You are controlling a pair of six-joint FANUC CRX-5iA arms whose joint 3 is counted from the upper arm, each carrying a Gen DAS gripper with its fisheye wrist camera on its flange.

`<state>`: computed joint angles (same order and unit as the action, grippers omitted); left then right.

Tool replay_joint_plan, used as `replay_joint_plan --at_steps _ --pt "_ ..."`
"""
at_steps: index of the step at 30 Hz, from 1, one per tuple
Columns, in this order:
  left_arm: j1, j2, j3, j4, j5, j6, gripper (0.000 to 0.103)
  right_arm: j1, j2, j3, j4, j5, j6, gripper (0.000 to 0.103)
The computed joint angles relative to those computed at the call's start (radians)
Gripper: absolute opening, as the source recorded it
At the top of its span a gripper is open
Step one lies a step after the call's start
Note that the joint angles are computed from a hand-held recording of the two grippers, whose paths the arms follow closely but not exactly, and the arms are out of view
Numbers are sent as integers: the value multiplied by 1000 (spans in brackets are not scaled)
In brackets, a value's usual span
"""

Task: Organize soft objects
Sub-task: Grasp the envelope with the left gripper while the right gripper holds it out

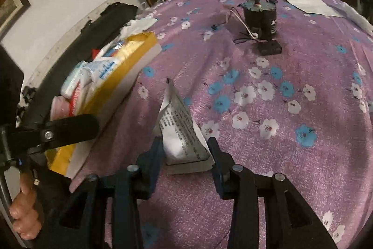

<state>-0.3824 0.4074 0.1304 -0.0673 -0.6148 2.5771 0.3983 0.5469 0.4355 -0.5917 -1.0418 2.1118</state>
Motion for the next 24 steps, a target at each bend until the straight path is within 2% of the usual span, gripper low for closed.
replay_joint_plan --at_steps 2,3,5,7,10,12,14,15,16,17,18,19,20,23,24 --pt "-5 14 33 -39 -20 10 62 -14 -3 -2 -29 -10 12 57" --pt "-4 21 42 -35 -21 -7 62 -21 -10 -8 -47 -10 23 59" --pt "2 43 63 0 -29 -50 62 -28 -18 -20 -49 1 20 59" --pt "-9 67 114 -36 -72 -41 62 -27 -29 -39 -33 15 10 59" --pt "-2 93 138 19 -63 -116 62 -16 -28 -45 -13 37 -2 59" --pt "-5 123 186 17 -90 -133 62 -5 -35 -58 12 56 -11 57" --pt "-2 173 241 47 -122 -214 62 15 -47 -85 55 101 -35 42" --pt "3 184 247 68 -125 -238 62 26 -56 -105 80 132 -49 38" --pt "14 210 258 106 -132 -266 62 29 -60 -113 90 142 -55 30" --pt "22 222 258 133 -129 -279 62 29 -59 -114 94 143 -59 26" --pt "29 232 250 165 -121 -295 62 27 -58 -112 92 142 -58 25" --pt "29 223 227 158 -82 -289 62 24 -56 -109 89 138 -57 21" --pt "23 219 229 129 -78 -270 62 23 -54 -107 90 137 -60 18" --pt "21 210 200 151 -42 -283 62 19 -53 -101 75 124 -45 11" --pt "21 208 193 159 -30 -288 58 18 -60 -110 66 135 -31 10"
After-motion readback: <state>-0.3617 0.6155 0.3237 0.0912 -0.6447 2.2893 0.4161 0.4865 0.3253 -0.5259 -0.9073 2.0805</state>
